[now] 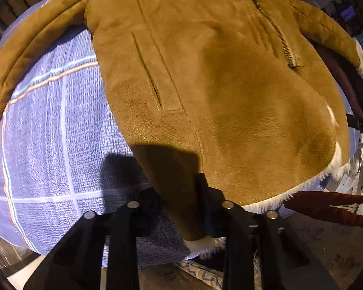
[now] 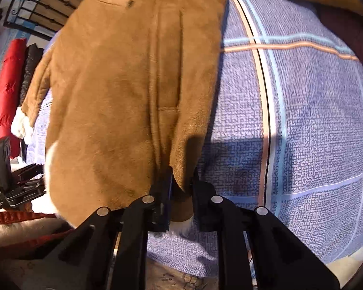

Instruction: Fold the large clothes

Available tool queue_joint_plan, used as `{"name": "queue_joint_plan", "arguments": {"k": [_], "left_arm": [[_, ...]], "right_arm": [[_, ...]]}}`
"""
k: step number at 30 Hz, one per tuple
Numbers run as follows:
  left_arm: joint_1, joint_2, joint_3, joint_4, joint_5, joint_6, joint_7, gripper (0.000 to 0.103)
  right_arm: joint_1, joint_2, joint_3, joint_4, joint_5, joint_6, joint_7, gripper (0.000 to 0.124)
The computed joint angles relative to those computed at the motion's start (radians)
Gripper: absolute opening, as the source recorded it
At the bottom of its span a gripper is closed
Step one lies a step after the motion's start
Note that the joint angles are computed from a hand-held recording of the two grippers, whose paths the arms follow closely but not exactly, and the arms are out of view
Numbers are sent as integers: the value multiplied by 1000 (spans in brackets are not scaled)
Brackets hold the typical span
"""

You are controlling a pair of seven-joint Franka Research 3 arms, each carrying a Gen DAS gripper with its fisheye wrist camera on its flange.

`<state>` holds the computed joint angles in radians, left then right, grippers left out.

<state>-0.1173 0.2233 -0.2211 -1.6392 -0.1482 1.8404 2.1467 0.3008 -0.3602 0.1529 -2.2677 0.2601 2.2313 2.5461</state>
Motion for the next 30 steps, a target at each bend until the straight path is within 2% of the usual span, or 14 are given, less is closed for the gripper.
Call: {"name": "queue_joint_plan", "arguments": {"k": [2,4,8,11,13,14,16,18,19,20,22,23,26,30], "left_arm": [[24,8,5,74,-54,-52,10,18],[55,3,14,142,-96,-84,47,17],[90,-7,34,190,-86,-121,122,17],[94,4,44,146,-54,-115,108,17],[75,-1,42,75,6,-70,80,17],[64,-12,42,29,43,-45,62,17],[49,-38,41,-50,101,38,37,25],[50,-34,48,-41,121,37,5,40],[55,-32,54,-26,124,32,-14,55],[68,-33,60,-11,109,30,-23,67],[89,-11,68,59,82,1,-45,74],[92,-6,67,84,83,8,-51,72],[81,-19,49,90,102,129,-18,72],[50,-15,15,88,55,189,-11,76]], "right_arm": [[-15,-57,20,31,-59,-67,49,12],[-39,-111,36,108,-143,-192,71,12],[-58,-148,31,238,-191,-396,28,10],[-50,-165,29,192,-136,-435,19,10],[-47,-155,44,153,-109,-475,54,10],[-44,-170,35,95,-50,-469,89,10],[-48,-214,55,-1,5,-403,196,10],[-49,-220,61,5,-13,-461,241,11],[-50,-212,60,33,-37,-498,240,11],[-51,-210,61,57,-62,-509,229,17],[-53,-189,58,113,-113,-513,182,46],[-57,-162,62,159,-154,-516,149,74],[-58,-70,70,271,-253,-478,45,78],[-27,91,46,387,-256,-394,-63,81]]}}
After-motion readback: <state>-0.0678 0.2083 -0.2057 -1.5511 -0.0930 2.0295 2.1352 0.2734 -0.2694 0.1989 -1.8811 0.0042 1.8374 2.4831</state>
